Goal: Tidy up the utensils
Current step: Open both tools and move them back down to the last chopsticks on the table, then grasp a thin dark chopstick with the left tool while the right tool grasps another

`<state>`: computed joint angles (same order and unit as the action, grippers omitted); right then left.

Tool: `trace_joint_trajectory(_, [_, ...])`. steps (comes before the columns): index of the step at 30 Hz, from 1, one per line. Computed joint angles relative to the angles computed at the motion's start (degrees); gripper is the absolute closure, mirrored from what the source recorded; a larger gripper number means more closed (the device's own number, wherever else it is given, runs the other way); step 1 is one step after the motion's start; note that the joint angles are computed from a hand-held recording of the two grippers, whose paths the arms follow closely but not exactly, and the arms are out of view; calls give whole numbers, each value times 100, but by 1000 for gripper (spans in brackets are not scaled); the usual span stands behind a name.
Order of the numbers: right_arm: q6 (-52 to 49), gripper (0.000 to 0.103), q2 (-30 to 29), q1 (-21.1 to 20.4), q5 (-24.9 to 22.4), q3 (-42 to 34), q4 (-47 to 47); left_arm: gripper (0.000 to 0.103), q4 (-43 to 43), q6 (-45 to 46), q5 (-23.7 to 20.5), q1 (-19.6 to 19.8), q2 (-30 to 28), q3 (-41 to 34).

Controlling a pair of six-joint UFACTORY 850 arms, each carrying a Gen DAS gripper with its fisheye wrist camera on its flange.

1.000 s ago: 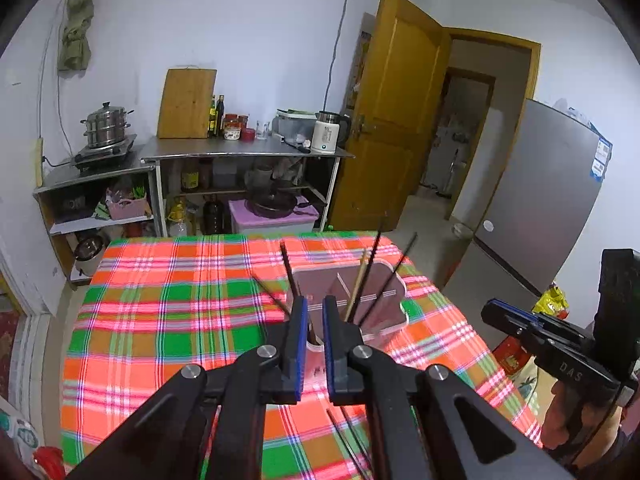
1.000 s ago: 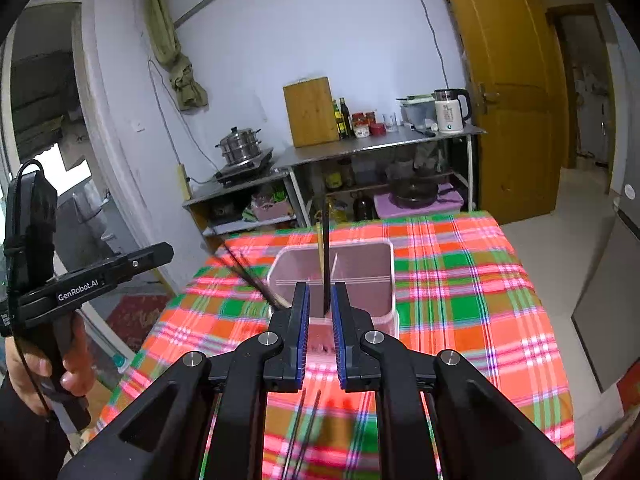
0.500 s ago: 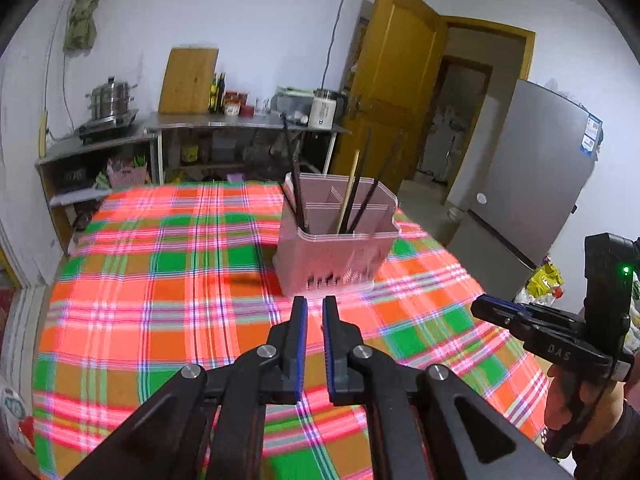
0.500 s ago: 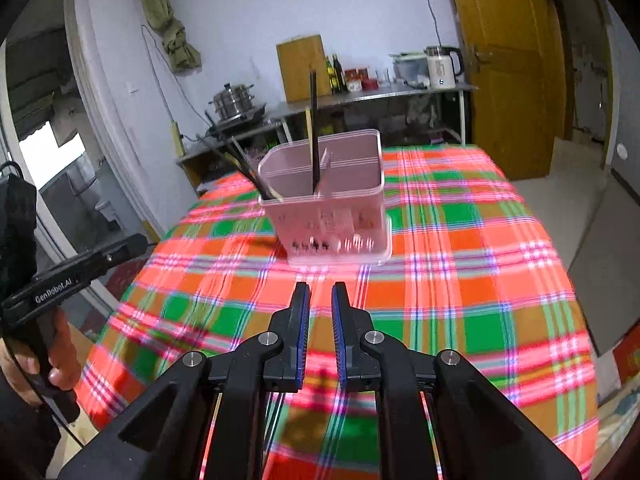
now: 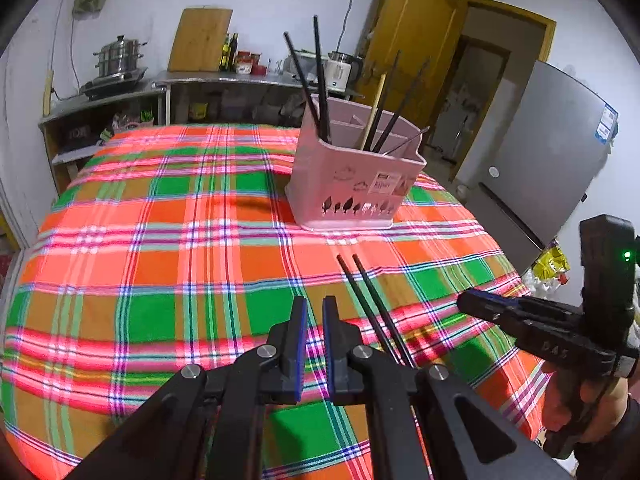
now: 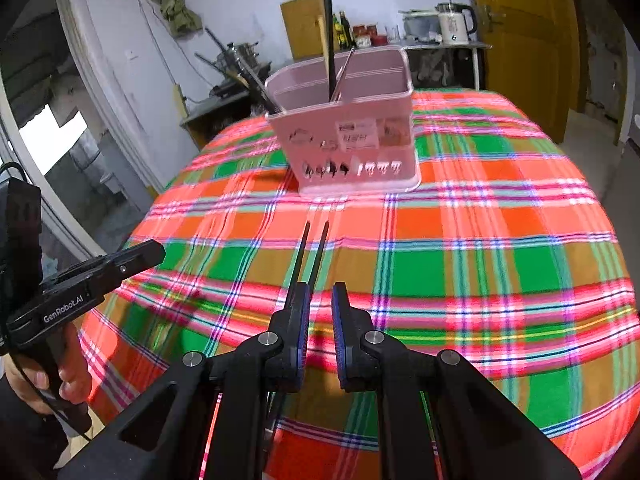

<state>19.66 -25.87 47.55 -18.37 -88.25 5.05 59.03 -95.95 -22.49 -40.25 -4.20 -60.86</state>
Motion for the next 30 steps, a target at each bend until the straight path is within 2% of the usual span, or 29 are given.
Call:
trace_joint_trajectory(8, [-722,92,-543,52,-424,-462,784,97,-229,60,41,96,59,163])
trace_joint_trajectory(18, [-453,92,-888,80,-769,-836,531,96,-511,203,98,183,98,231])
trace_joint_trajectory(25, [-428,95,-603,-22,-680,-449,558,96,-1163,830,364,177,-314,-150])
trace_joint_trajectory(27, [-254,95,-487,-48,-656,-299,368,96,-1703,1280,438,197,-532,-348])
trace_joint_trajectory(29, [-66,95,-399,-79,-648,-183,182,92,-2184,1707,595,222,-729,-516])
trace_joint_trajectory(30, [-13,95,-315,-126,-615,-59,178,85,-2435,1934,624,228,-849,-632])
